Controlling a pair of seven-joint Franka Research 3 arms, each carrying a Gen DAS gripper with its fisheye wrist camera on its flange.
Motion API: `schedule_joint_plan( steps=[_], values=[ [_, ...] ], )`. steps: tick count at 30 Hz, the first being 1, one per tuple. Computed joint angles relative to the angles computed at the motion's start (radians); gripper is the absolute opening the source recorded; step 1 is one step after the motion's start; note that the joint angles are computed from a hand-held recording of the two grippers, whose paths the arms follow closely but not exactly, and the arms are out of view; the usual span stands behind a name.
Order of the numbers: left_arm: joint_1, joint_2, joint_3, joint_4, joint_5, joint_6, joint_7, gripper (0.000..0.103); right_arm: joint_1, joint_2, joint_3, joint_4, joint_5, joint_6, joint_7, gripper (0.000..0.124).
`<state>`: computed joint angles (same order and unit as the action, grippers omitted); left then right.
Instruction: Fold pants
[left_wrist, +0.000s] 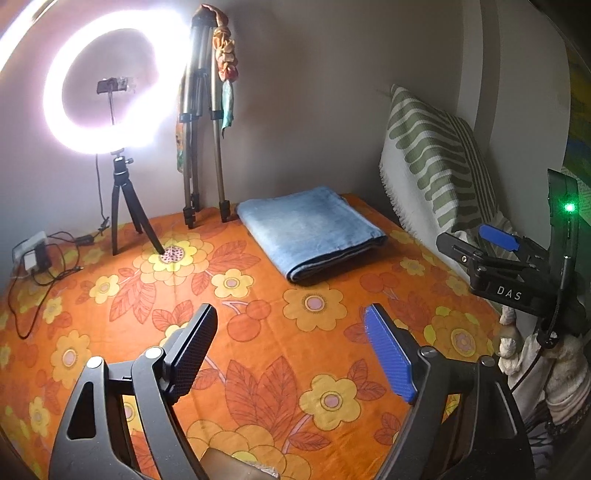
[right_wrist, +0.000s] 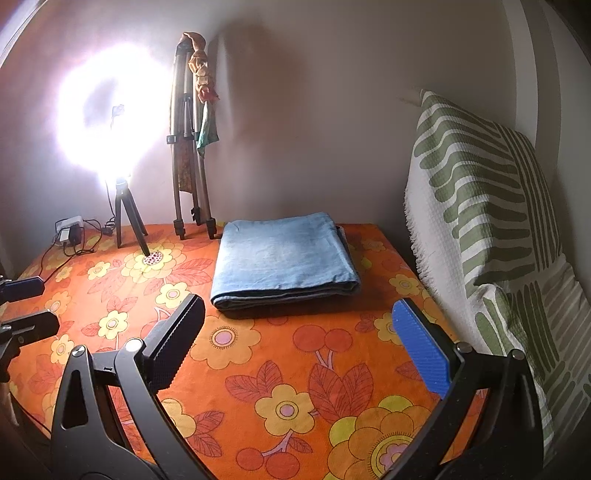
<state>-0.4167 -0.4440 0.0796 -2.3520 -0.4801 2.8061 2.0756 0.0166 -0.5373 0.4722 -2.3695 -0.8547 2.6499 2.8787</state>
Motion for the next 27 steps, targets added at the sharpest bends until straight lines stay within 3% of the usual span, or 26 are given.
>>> schedule_joint_plan(
  steps=[9,27],
  values=[
    [0.026,0.0,-0.022,0.0,0.038,-0.004,-0.046,0.083,0.004,-0.003,-0.003,-0.006,0.008,0.005,-0.004,0.103],
    [0.01,-0.008,-0.005,-0.006,0.05,0.0,-0.042,0.083,0.012,0.015,-0.002,0.01,-0.012,-0.002,0.007,0.103]
  ],
)
